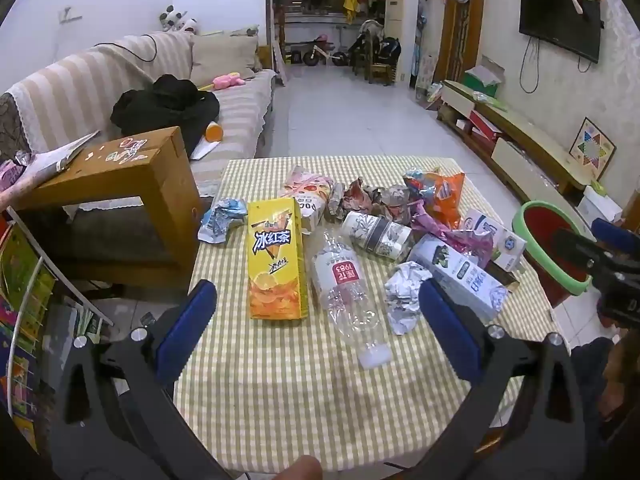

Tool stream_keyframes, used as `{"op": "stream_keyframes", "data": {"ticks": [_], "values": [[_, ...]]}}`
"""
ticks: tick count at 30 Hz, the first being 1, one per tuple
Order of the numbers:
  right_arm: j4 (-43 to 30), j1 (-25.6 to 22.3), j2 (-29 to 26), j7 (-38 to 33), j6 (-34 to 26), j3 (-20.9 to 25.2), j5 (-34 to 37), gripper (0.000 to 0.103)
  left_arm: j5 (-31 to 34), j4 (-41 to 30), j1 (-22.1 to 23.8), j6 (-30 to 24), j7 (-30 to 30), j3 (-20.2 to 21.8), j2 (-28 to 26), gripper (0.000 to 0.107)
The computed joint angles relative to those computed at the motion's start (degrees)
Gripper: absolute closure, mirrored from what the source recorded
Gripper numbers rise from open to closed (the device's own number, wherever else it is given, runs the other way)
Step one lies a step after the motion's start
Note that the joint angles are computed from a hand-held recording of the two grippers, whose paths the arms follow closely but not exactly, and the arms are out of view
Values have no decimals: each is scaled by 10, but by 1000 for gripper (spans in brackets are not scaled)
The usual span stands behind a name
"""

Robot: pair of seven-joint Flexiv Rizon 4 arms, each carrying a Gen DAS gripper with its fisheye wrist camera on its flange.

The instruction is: Collect trash

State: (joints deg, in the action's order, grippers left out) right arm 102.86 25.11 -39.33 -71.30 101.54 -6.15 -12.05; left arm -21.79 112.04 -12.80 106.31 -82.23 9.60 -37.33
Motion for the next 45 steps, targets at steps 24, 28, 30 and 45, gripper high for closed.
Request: {"op": "stream_keyframes", "data": {"ticks": [24,28,30,45], "values": [[1,17,1,6,-19,-17,-5,7,-8,-5,-10,-1,-6,11,-2,8],[1,13,2,8,-20,-13,-8,7,-9,-6,-11,-2,-5,12,-2,8],[1,12,1,8,-19,-14,-9,7,-7,-4,-8,-1,-5,9,-1,8],[-1,-2,0,3,-20,5,-17,7,-5,-7,-10,-9,-14,10,-2,8]]}}
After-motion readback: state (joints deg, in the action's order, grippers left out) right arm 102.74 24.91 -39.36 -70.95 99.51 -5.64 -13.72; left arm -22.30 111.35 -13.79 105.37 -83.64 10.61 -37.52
